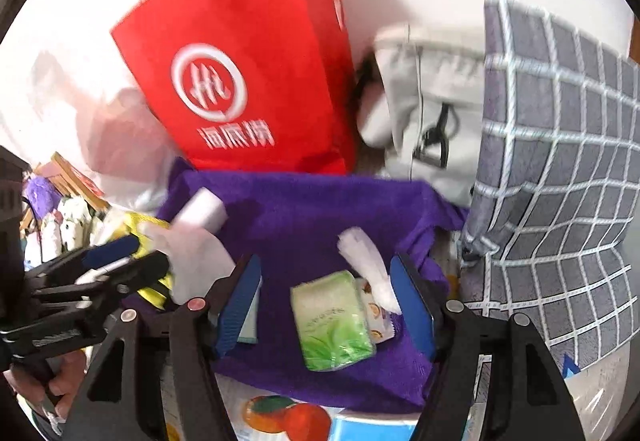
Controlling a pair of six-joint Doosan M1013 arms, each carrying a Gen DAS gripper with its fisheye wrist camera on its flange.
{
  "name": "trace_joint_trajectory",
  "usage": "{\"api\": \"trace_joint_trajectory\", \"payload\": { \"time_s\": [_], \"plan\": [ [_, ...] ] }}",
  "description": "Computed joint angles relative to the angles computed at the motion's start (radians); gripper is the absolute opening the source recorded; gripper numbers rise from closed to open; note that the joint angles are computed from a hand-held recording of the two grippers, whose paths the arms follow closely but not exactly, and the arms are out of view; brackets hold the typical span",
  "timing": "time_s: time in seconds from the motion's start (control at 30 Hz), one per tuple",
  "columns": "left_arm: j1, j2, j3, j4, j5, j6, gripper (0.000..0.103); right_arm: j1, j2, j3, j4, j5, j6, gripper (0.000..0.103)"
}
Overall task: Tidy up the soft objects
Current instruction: 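Lower both gloves onto the purple cloth and open both grippers, then move both grippers back to the black watch strap on the bed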
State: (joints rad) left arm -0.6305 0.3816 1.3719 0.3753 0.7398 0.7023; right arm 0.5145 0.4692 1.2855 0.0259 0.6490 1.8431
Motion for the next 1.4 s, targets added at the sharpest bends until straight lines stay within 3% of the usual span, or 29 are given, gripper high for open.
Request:
{"api": "trace_joint_trajectory", "payload": {
  "time_s": [0.1, 0.23, 0.33, 0.57, 0.67, 0.73, 0.9, 1.03, 1.17, 1.27, 1.33, 1.4],
  "plan": [
    [-0.006, -0.015, 0.013, 0.041, -0.013, -0.005, 0.070, 0.025, -0.049, 0.055, -0.142, -0.088, 0.112, 0.067],
    [-0.017, -0.044, 0.035, 0.114, -0.037, -0.043, 0.070, 0.060, -0.103, 0.126, -0.330, -0.116, 0.263, 0.067],
    [-0.017, -0.055, 0.033, 0.062, -0.035, 0.032, 0.070, 0.080, -0.147, 0.194, -0.379, -0.127, 0.312, 0.067],
    [-0.037, -0.091, 0.050, 0.048, -0.067, 0.079, 0.070, 0.116, -0.241, 0.361, -0.281, -0.116, 0.293, 0.067],
    [-0.052, -0.115, 0.074, 0.068, -0.065, 0.074, 0.070, 0.153, -0.273, 0.429, -0.349, -0.107, 0.331, 0.059],
    [-0.062, -0.133, 0.102, 0.079, -0.058, 0.065, 0.070, 0.168, -0.288, 0.469, -0.308, -0.109, 0.283, 0.056],
    [-0.075, -0.169, 0.171, 0.036, -0.026, 0.120, 0.070, 0.179, -0.285, 0.525, -0.269, -0.123, 0.246, 0.056],
    [-0.082, -0.204, 0.235, 0.028, -0.010, 0.129, 0.070, 0.195, -0.268, 0.543, -0.431, -0.154, 0.397, 0.059],
    [-0.075, -0.225, 0.278, -0.034, -0.008, 0.159, 0.070, 0.192, -0.244, 0.539, -0.420, -0.179, 0.358, 0.065],
    [-0.073, -0.234, 0.299, -0.047, -0.006, 0.151, 0.070, 0.179, -0.238, 0.530, -0.331, -0.184, 0.293, 0.072],
    [-0.071, -0.239, 0.310, -0.067, -0.009, 0.148, 0.070, 0.193, -0.232, 0.524, -0.388, -0.164, 0.319, 0.070],
    [-0.072, -0.242, 0.316, -0.088, -0.012, 0.160, 0.070, 0.188, -0.235, 0.518, -0.334, -0.145, 0.290, 0.069]
  ]
}}
